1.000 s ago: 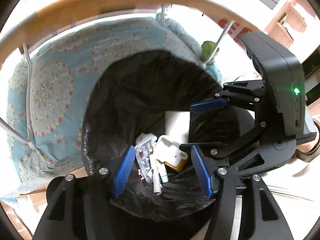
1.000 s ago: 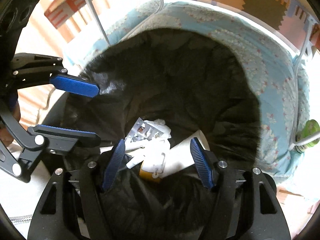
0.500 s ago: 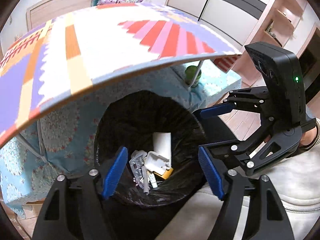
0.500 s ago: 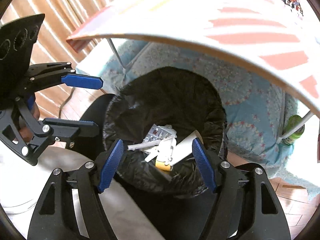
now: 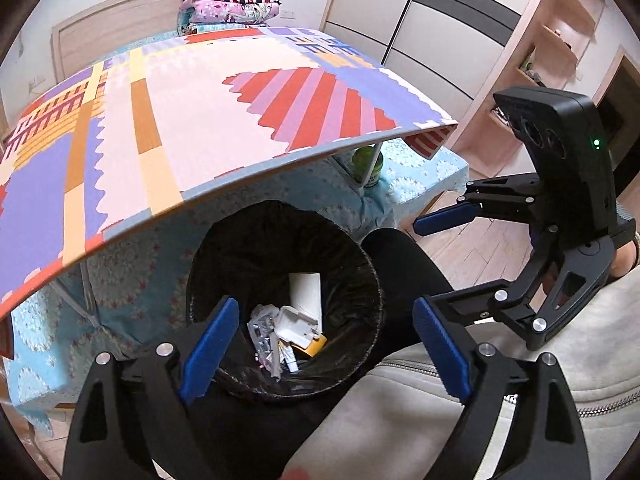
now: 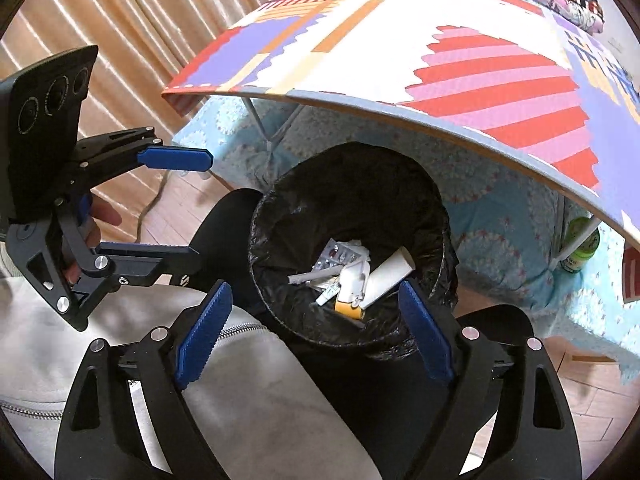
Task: Collect trash
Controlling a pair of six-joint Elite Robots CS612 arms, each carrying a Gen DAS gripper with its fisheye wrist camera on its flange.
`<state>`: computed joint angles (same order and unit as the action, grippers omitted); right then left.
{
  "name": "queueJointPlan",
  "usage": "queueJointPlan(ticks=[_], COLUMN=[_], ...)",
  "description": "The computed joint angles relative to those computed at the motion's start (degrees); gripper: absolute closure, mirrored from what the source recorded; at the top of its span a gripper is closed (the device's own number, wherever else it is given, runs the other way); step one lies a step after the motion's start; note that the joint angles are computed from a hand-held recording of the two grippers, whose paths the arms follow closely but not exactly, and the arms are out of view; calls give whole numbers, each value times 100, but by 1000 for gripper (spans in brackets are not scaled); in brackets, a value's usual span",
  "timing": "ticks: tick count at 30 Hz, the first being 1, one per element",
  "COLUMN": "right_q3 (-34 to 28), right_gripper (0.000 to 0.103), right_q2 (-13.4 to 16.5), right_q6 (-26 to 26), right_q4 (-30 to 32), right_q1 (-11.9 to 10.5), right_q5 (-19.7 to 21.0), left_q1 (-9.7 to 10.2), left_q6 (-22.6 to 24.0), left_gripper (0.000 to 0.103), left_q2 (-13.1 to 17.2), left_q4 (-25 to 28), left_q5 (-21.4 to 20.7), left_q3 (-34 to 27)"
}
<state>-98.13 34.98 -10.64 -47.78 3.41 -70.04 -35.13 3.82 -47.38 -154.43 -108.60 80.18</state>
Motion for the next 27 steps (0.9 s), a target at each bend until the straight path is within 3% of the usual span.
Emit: queueJointPlan(ticks=[4,8,27], right_q3=[-15,-5,-23], right_gripper=[18,18,18], right_q2=[-14,-51,-60], right_q6=[-5,-41,-42], right_q4=[-1,90,35], right_q1=[-3,8,32], right_q5=[19,-12,-32], left_q1=[-33,-5,-21], left_q6=[-40,-15,-46], left_gripper=[17,17,17], left_q2=[-29,-38,-71], left_q4=[66,52,-87], left_q5=[202,-13,23], left_q3=[-1,13,75])
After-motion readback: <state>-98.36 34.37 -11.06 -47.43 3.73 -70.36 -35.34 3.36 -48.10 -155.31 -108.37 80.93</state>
